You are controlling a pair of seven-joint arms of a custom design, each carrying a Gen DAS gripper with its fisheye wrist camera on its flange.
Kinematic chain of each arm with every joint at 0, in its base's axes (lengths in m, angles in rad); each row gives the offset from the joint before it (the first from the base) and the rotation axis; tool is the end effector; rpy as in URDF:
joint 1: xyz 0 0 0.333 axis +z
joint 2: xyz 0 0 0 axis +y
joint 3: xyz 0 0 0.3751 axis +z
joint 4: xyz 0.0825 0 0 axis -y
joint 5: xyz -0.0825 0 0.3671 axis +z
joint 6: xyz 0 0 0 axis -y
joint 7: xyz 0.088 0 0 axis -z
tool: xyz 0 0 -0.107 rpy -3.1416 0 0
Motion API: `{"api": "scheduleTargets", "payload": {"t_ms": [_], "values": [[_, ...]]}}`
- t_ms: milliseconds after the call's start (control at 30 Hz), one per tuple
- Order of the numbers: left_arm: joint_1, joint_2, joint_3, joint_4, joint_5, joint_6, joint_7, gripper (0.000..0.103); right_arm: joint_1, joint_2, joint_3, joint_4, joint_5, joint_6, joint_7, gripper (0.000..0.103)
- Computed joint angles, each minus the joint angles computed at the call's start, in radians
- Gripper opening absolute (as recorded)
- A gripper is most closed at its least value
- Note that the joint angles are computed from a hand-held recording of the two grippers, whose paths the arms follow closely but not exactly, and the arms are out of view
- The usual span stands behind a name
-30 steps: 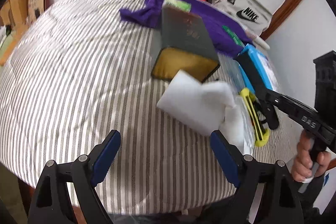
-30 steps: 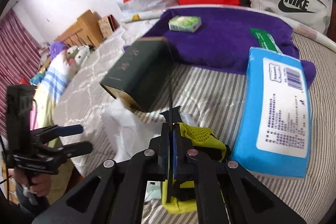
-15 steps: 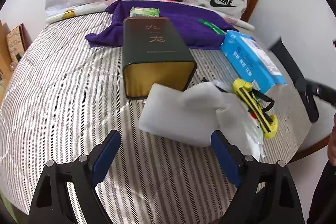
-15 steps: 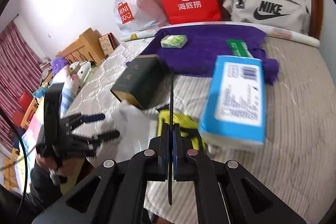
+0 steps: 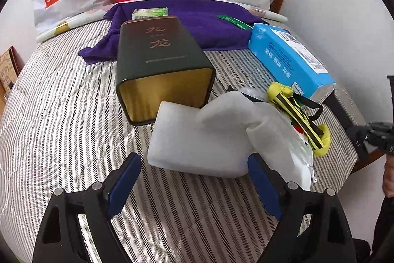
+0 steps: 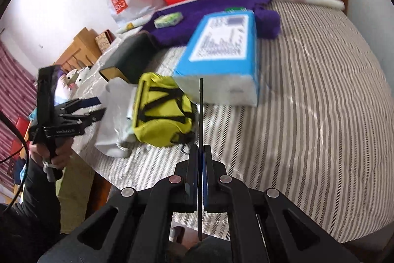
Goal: Organize soft objects
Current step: 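Grasp the white foam block with the left tool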
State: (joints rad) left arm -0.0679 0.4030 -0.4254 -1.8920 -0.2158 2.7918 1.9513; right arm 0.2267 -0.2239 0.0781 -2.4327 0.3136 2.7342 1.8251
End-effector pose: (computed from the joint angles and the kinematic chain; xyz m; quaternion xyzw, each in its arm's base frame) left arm 0.6177 -0.2792 0.4306 -0.4402 0.8504 -0.2801 0.0679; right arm 0.4512 0.1319 0.5146 -0.6084 0.7455 -0.0473 0.2679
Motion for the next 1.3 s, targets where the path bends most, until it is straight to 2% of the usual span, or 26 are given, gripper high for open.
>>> {"api": "scheduleTargets", "payload": {"t_ms": [67,233,367,500,600,700,833,933,1100,1300], "values": [[-0.022,0.000,0.021,0.008,0.033,-0.022,-0.017,0.088,0.006,0.005,-0.004,-0.008,0.017,0.004,-0.007,0.003],[-0.008,-0.006,0.005,-0.003,0.012,-0.022,-0.009,0.088,0.025,0.013,-0.019,-0.023,0.080,0.027,-0.046,0.003],[-0.016,-0.008,0.014,-0.004,0.001,-0.026,-0.035,0.088,0.034,0.018,-0.030,-0.030,0.134,0.032,-0.081,0.003],[-0.061,0.005,0.062,0.014,0.071,-0.030,-0.090,0.088,0.039,0.023,-0.031,-0.038,0.171,0.042,-0.103,0.003],[-0.075,0.009,0.075,0.012,0.116,-0.006,-0.117,0.088,0.037,0.020,-0.028,-0.048,0.181,0.049,-0.102,0.003],[-0.041,0.004,0.036,-0.017,0.110,0.049,-0.095,0.080,0.029,0.015,-0.024,-0.054,0.174,0.051,-0.092,0.003],[-0.059,-0.021,0.066,-0.052,0.165,0.089,-0.139,0.080,0.019,0.004,-0.020,-0.067,0.156,0.055,-0.073,0.003],[-0.038,-0.037,0.055,-0.066,0.162,0.083,-0.155,0.080,0.013,0.002,-0.016,-0.072,0.137,0.056,-0.057,0.003],[-0.060,-0.074,0.103,-0.088,0.213,0.074,-0.228,0.080,0.014,-0.003,-0.018,-0.079,0.134,0.062,-0.043,0.003],[-0.014,-0.110,0.073,-0.114,0.158,0.073,-0.211,0.080,0.011,-0.023,-0.010,-0.080,0.110,0.064,-0.022,0.003]]}}
